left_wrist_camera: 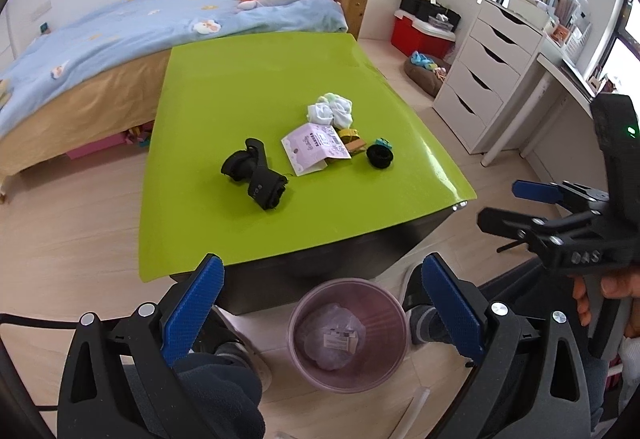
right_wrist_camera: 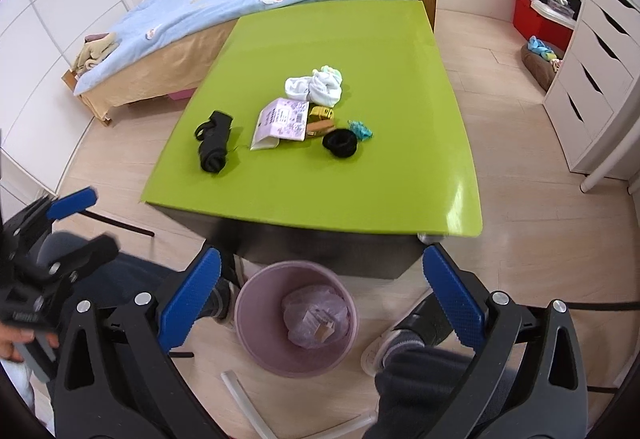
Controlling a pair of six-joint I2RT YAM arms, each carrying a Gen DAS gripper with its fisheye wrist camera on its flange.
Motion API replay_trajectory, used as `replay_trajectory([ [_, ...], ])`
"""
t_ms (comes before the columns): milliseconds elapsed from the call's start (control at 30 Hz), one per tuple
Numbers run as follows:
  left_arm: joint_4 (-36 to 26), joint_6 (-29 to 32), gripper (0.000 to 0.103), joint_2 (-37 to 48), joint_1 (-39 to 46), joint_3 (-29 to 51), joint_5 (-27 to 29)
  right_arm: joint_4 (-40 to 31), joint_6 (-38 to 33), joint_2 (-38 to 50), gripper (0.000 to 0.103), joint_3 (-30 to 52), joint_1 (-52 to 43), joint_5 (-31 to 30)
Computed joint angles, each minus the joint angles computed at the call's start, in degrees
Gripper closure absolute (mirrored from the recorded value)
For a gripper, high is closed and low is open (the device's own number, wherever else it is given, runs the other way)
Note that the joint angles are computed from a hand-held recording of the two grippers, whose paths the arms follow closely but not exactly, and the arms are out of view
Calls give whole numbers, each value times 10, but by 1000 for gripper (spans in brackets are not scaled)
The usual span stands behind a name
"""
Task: Collect trash
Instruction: 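Reach the right gripper to the black round hair tie and grasp it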
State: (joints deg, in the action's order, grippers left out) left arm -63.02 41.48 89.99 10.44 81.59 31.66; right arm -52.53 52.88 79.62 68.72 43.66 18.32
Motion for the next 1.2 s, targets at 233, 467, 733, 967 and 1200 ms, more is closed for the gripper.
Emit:
replay_trajectory([
  [233,5,-12,8,18,5,21,3,33,-98,102,4,57,-107,-68],
  [467,5,-18,8,34,14,34,0,29,-150,206,4,133,-165,-99],
  [733,8,-27,8,42,17,38,-1,-5,-172,312,4,227,-206,-140],
  [967,5,-27,8,46,20,40,0,-35,-166,369,32,281,-215,-163],
  [1200,4,-30,8,54,22,42,-1,-44,-169,382,63,296,-215,-142],
])
